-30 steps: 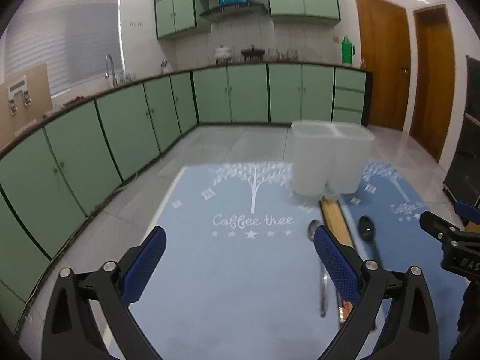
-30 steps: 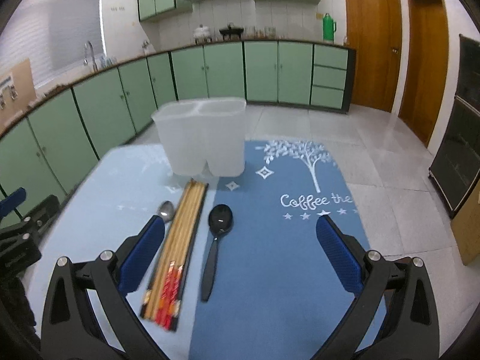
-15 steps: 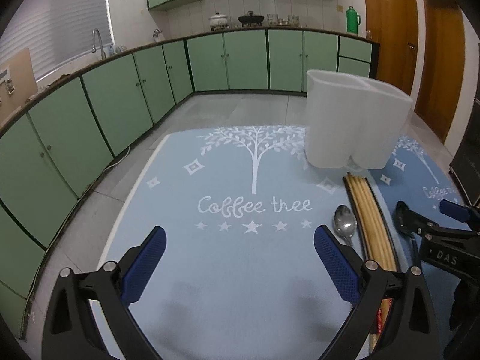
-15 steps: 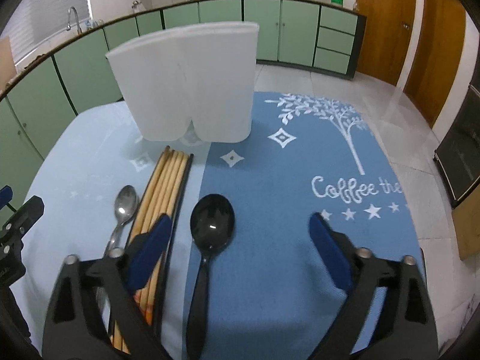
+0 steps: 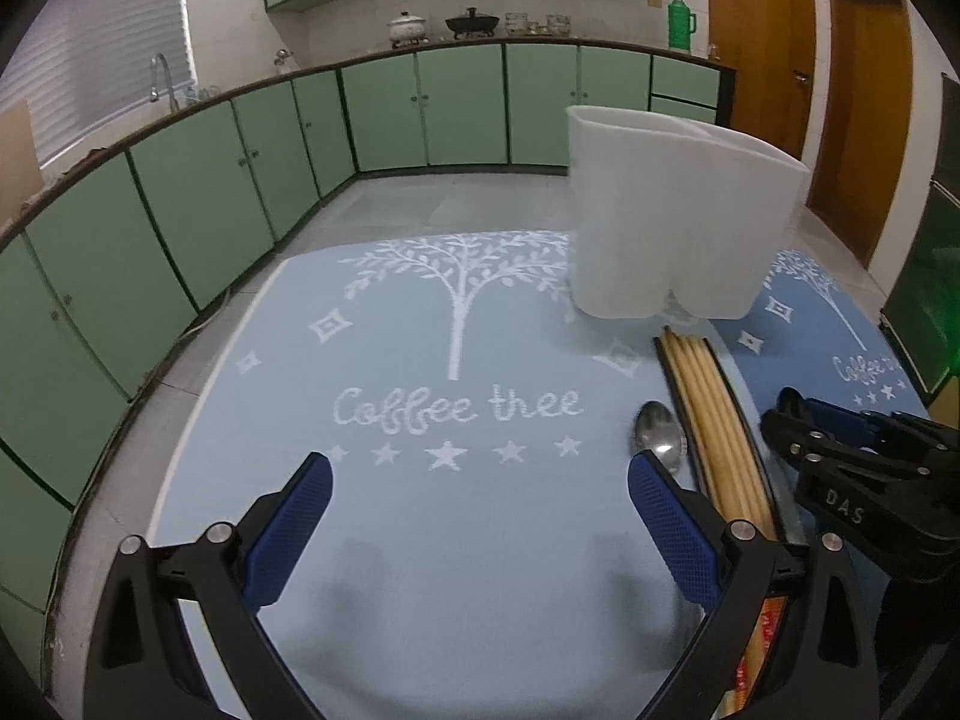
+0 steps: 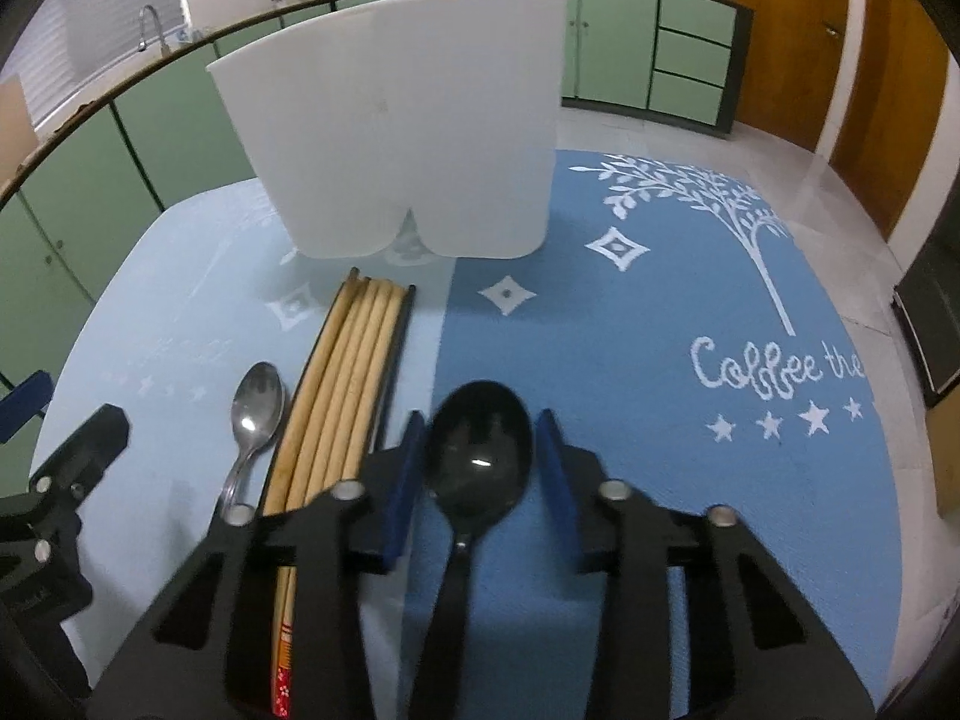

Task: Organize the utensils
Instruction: 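Grasp the metal spoon with the left tool while the right tool holds the black spoon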

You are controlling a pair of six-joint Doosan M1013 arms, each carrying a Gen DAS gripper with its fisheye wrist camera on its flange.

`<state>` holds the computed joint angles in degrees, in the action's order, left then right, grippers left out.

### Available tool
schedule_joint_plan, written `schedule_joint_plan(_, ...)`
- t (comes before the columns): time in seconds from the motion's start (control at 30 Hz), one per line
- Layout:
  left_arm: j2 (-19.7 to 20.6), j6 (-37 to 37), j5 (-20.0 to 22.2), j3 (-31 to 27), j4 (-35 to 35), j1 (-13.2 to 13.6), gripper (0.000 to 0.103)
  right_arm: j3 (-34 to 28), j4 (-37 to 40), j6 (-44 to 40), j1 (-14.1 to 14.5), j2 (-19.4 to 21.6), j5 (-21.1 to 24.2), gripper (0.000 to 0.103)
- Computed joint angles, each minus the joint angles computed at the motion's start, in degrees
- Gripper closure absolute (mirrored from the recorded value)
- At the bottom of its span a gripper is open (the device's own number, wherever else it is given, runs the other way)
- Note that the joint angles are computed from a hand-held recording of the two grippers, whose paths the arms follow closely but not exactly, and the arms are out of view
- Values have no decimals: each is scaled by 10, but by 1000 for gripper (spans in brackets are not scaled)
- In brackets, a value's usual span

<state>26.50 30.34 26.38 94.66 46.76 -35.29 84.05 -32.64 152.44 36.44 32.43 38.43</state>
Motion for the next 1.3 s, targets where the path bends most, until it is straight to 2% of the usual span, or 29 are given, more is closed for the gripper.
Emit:
schedule_joint_plan(0.2, 7, 71, -16, -7, -56, -5, 6, 16, 8, -17, -7, -12, -2, 69)
schedule_joint_plan(0.3, 18, 111, 0, -20, -81, -10, 6, 22, 8, -24, -11, -17, -2, 69)
schedule_joint_plan(0.37, 30, 139, 33, -36, -99, -15, 6, 25, 8, -25, -12, -19, -6, 69)
schedule_joint_plan(0.43, 41, 144, 64, -48, -101, -19, 6, 29, 6, -24, -14, -20, -10, 69)
schedule_joint_plan(0.6, 47, 144, 67, -54, -114, -15, 5, 32, -12, -16, -10, -20, -8, 69)
schedule_joint_plan(0.7, 45, 100, 81, -50, -75, -11, 5, 33, -29, -6, -6, -20, 5, 69)
schedule_joint_plan(0.83, 39, 89, 76, -43, -85, 2, 5, 38, -51, 5, -6, -23, 24, 69)
schedule_joint_plan(0.97, 36, 112, 61, -45, -118, 8, 7, 39, -41, -24, -11, -24, 17, 67)
schedule_joint_plan(1.07, 38, 119, 49, -51, -130, 9, 6, 40, -3, -50, -22, -28, -2, 59)
schedule_joint_plan(1.17, 49, 141, 59, -72, -142, 10, 6, 37, 32, -62, -33, -29, -15, 54)
schedule_joint_plan(1.3, 66, 157, 85, -96, -145, 6, 6, 22, 60, -88, -40, -23, -2, 53)
